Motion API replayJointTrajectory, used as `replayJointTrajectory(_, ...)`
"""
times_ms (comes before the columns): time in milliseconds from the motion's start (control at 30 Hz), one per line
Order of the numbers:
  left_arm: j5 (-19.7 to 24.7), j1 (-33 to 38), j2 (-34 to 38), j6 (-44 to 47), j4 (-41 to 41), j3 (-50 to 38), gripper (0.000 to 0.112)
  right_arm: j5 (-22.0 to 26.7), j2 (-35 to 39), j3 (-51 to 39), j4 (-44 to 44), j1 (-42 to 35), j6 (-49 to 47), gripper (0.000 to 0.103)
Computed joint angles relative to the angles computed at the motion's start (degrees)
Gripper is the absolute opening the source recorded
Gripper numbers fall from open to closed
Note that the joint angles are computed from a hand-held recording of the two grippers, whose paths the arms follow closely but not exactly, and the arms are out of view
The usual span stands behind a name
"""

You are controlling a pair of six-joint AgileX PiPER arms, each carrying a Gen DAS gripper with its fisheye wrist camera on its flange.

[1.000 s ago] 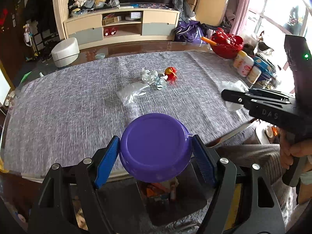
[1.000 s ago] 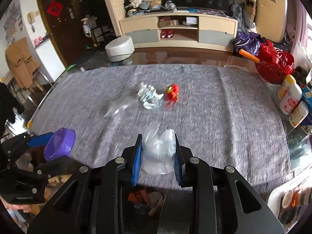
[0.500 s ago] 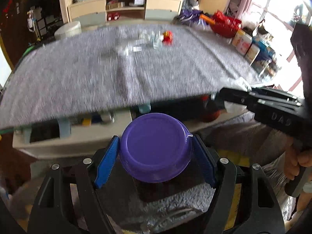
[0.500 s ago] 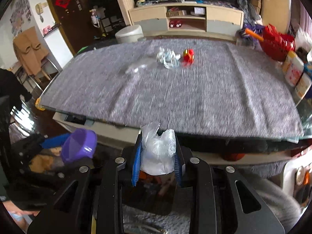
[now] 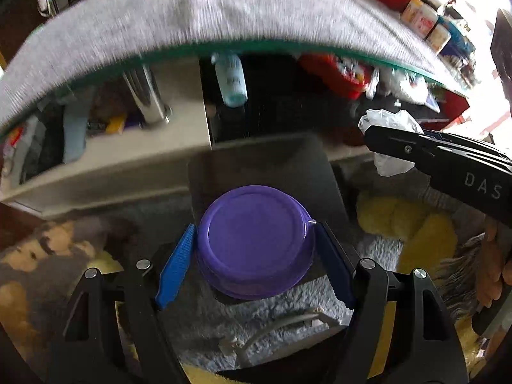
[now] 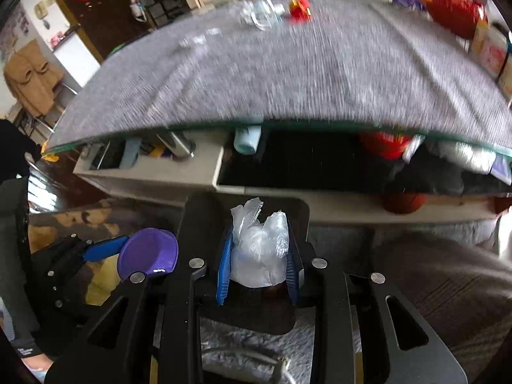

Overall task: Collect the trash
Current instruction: 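Open both grippers to drop the bowl and bag into the bin, then move both grippers back up to the remaining items on the table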

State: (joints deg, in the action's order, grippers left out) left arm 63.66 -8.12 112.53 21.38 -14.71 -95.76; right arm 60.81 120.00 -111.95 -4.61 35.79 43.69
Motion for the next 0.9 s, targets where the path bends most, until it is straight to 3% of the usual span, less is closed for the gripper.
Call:
replayJointTrajectory(167, 0.7, 0.0, 2.0, 0.2, -0.6, -0.1, 0.071, -2.1, 0.5, 3.0, 3.2, -0.3, -0.8, 0.031)
replayJointTrajectory(433, 1.4, -0.5, 3.3, -0.8, -0.2, -1.6, 0.072, -0.6, 3.9, -1.9, 5.9, -0.9, -2.9, 0.034)
replayJointTrajectory(600, 1.4, -0.7, 3.8, -1.7, 1.0, -2.1, 0.086, -0.5, 4.3, -2.7, 6.3, -1.5, -2.4, 0.058)
replayJointTrajectory(767, 2.8, 0.0, 4.5, -2.2, 0.6, -3.9, 0.094, -0.2, 3.8, -2.2, 5.6, -2.0, -1.7, 0.073)
replayJointTrajectory(900, 4.6, 0.8, 4.7, -2.7, 0.0, -6.4, 0.095, 2.2, 3.0, -2.9, 2.6, -2.4, -0.2, 0.091)
